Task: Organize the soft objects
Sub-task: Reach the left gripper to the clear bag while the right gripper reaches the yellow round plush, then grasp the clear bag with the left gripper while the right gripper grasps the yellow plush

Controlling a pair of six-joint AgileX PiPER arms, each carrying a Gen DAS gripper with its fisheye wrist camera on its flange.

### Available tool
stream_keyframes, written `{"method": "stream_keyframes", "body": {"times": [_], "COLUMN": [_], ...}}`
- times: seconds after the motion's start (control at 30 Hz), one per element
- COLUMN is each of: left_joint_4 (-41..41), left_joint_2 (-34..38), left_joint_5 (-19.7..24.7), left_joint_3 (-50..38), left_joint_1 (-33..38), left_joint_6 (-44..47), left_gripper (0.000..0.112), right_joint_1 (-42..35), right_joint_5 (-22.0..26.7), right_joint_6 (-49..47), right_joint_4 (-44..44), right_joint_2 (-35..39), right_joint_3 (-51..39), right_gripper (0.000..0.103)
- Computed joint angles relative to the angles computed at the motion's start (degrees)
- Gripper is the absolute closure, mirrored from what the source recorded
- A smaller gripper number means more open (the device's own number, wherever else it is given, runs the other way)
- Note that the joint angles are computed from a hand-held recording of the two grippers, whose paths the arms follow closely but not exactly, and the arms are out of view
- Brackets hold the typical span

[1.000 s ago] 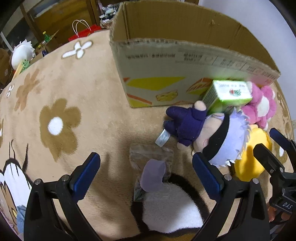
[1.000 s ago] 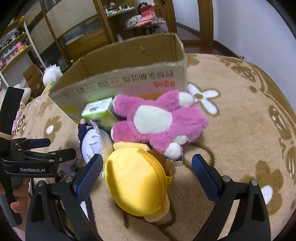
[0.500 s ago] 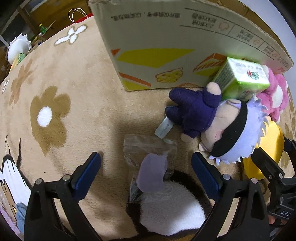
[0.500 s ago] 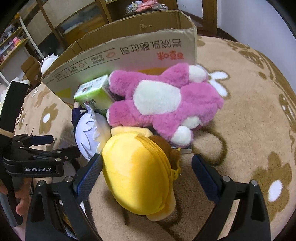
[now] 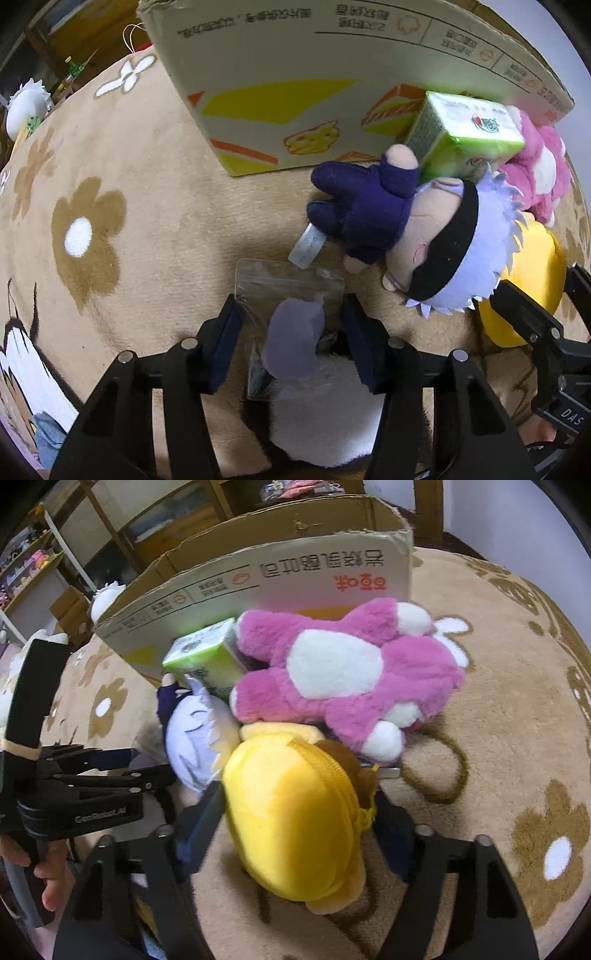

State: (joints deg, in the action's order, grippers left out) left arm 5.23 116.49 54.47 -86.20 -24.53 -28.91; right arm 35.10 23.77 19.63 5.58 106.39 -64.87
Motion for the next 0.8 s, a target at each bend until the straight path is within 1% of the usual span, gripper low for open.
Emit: {"method": "stream_keyframes", "body": {"times": [0.1, 0.2, 0.23, 0.3, 0.33, 0.47, 0.57, 0.8], "left_joint_4": [0.3, 1.2, 1.8, 3.4, 4.4, 8.2, 12.8, 21.8], "left_joint_2": [-0.5, -0.9, -1.9, -2.9, -3.2, -6.1, -8.8, -15.2], "left_joint_5": [-0.4, -0.8, -1.5, -1.9, -1.0, -2.0, -2.6, -3.1], "left_joint_3": [0.3, 0.4, 1.6, 2.2, 1.5, 3.1, 4.6, 8.5], "left_joint_1": [0.0, -0.8, -1.2, -1.9, -3.0, -4.5, -6.2, -9.7], "left_joint_6": [-0.2, -1.3, -2.0, -3.8, -5.5, -10.1, -15.0, -25.5], "left_gripper": [0.061, 0.061, 0.061, 0.061, 0.061, 0.061, 0.061, 0.061], "right_joint_1": [0.8, 1.3, 1.4, 1.5, 1.5, 1.3, 1.5, 0.6], "right_joint_5": [0.2, -0.4, -0.4, -0.9, -1.1, -2.6, -3.0, -3.7], "right_joint_6": [1.1, 2.3, 2.9, 3.5, 3.6, 4.9, 6.8, 4.8], "right_joint_4": [-1.1, -2.1, -2.6, -3.2, -3.4, -4.6, -6.2, -3.0], "right_joint_2": [-0.3, -1.0, -1.3, -1.9, -2.3, -5.1, -6.8, -9.8], "right_joint_3": [0.0, 0.4, 0.6, 1.0, 1.4, 3.6, 4.7, 6.9], "right_gripper": [0.041, 0.046, 0.047, 0.048, 0.048, 0.048, 0.048, 0.048]}}
